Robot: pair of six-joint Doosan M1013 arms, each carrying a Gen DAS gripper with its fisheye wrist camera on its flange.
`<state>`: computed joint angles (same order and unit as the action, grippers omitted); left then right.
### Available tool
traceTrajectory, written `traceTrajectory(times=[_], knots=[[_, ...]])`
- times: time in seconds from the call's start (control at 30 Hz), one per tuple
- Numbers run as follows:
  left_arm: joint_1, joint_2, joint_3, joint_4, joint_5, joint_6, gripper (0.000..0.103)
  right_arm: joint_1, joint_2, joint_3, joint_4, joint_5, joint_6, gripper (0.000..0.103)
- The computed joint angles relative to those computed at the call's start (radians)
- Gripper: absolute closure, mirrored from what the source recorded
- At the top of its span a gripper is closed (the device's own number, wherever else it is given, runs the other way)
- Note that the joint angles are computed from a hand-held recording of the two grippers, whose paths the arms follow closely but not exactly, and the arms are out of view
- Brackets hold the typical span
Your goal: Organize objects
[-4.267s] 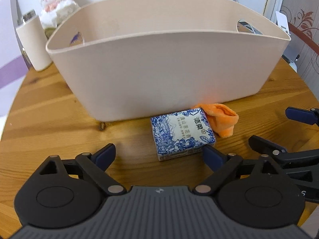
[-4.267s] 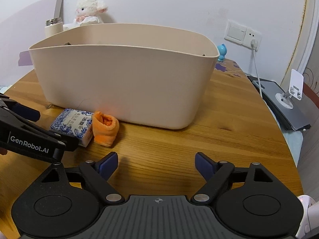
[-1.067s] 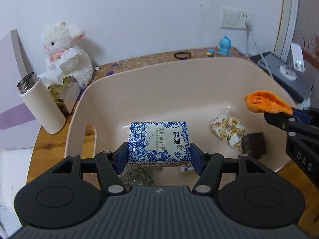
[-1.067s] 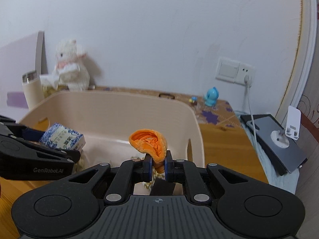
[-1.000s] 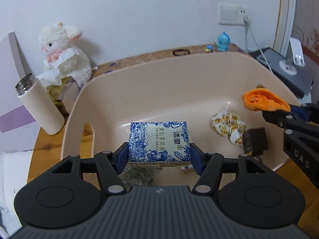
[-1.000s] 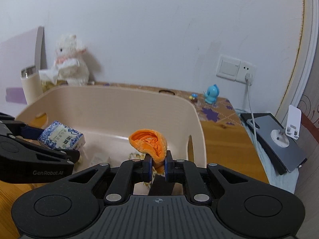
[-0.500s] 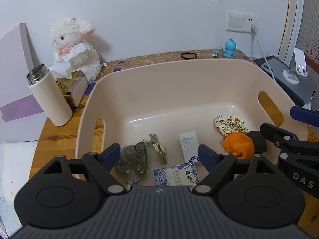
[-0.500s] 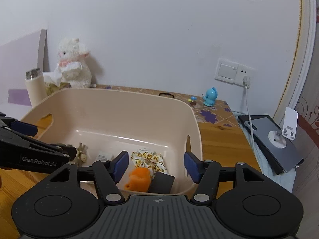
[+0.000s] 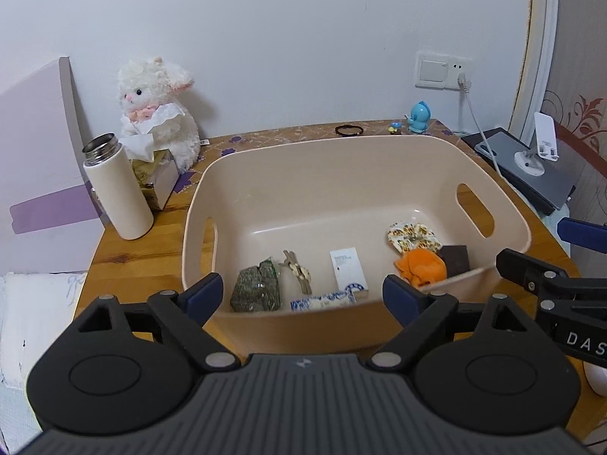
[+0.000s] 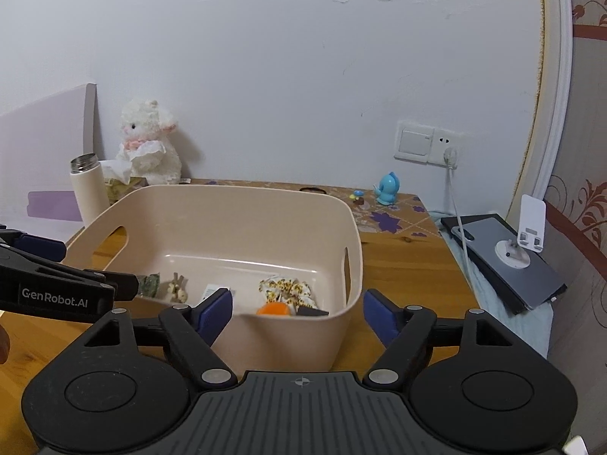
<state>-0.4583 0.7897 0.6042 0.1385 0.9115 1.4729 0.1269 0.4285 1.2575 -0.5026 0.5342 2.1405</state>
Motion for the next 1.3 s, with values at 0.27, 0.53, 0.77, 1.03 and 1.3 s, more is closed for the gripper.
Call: traceTrajectory(times=[0.27, 0.53, 0.77, 1.03, 1.3], knots=[[0.002, -0.112, 0.194, -0.024, -0.104, -0.009, 0.011, 0.014, -0.063, 0.088, -0.057, -0.04, 0.059, 0.022], [0.001, -0.212, 0.364, -0.014, -0.2, -0.035, 0.011, 0.027, -0.122, 0.176, -0.077, -0.076, 0.083, 0.022], [-0.004, -0.28, 0.47, -0.032, -0.26, -0.025, 0.008, 0.036, -0.174, 0.242, -0.087, -0.105, 0.116, 0.022], [-0.017, -0.343, 0.561, 0.012, -0.309, -0.063, 0.007, 0.049, -0.226, 0.301, -0.166, -0.144, 0.189, 0.017], [-0.018, -0.389, 0.629, -0.007, -0.336, -0.068, 0.007, 0.07, -0.248, 0.334, -0.208, -0.153, 0.201, 0.016]])
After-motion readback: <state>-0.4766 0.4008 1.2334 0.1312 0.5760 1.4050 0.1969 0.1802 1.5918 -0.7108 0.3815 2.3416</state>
